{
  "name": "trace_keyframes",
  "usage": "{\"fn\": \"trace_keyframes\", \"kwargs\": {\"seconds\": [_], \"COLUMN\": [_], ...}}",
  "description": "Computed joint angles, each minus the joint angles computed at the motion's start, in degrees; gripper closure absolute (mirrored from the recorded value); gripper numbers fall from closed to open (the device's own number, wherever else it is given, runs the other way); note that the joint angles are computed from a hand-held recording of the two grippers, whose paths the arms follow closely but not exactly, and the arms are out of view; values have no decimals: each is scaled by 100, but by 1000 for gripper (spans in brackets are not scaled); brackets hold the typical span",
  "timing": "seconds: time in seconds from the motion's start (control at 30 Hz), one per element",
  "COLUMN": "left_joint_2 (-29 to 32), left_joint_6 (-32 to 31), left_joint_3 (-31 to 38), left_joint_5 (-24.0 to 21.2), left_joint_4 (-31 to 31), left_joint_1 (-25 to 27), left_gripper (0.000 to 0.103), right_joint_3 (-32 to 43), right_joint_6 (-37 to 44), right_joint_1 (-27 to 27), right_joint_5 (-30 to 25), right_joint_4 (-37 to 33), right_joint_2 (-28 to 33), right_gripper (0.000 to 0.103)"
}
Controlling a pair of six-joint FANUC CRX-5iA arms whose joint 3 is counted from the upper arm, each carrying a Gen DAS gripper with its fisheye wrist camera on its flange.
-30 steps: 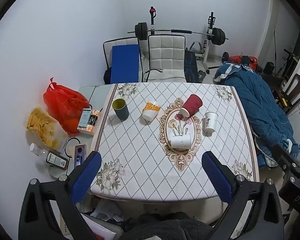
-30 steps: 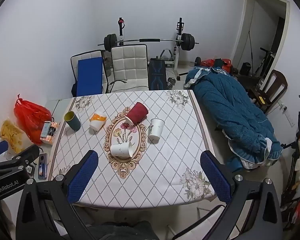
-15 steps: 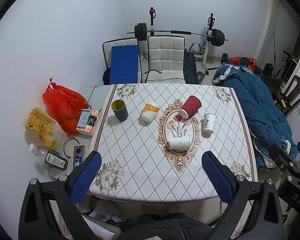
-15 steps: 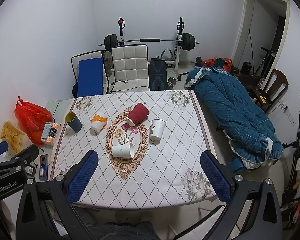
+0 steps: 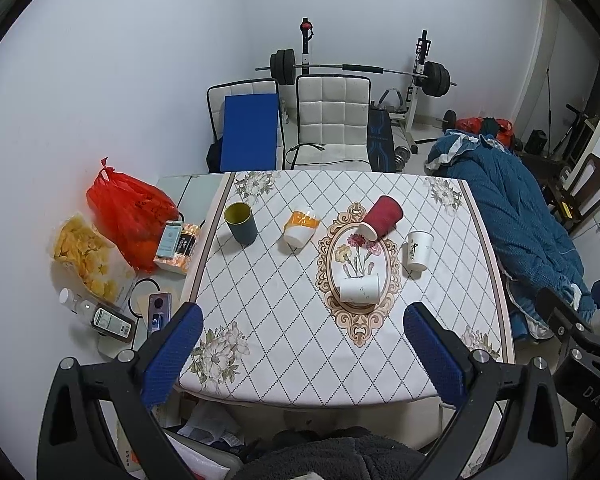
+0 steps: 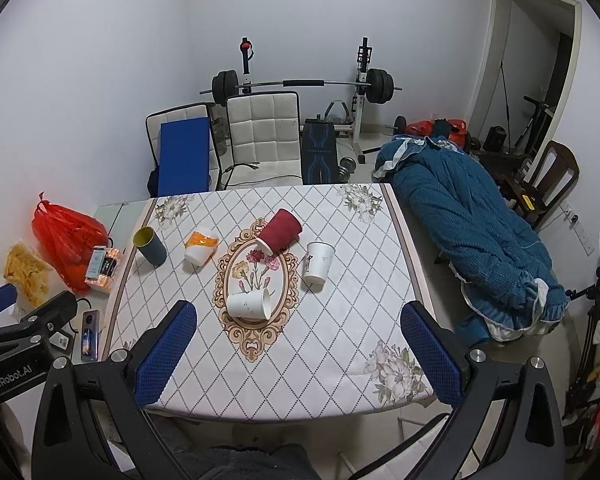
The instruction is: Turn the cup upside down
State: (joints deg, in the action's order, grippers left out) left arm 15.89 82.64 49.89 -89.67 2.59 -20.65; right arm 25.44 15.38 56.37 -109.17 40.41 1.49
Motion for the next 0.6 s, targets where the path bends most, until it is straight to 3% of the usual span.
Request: {"fn": "trace_keyframes", "kwargs": {"seconds": [0.6], "left_joint_2": [1], "left_joint_6": [19], "left_joint_3": [17], "left_joint_5": [-9], "left_joint_4": [26], "left_joint_1": [-18], "left_gripper": [0], "right_joint_3": [83], "right_joint_6": [86], "right_joint_1": [-47], "right_joint_5": [29], "right_joint_4": [26], "right_joint_2": [40], "right_gripper": [0]}}
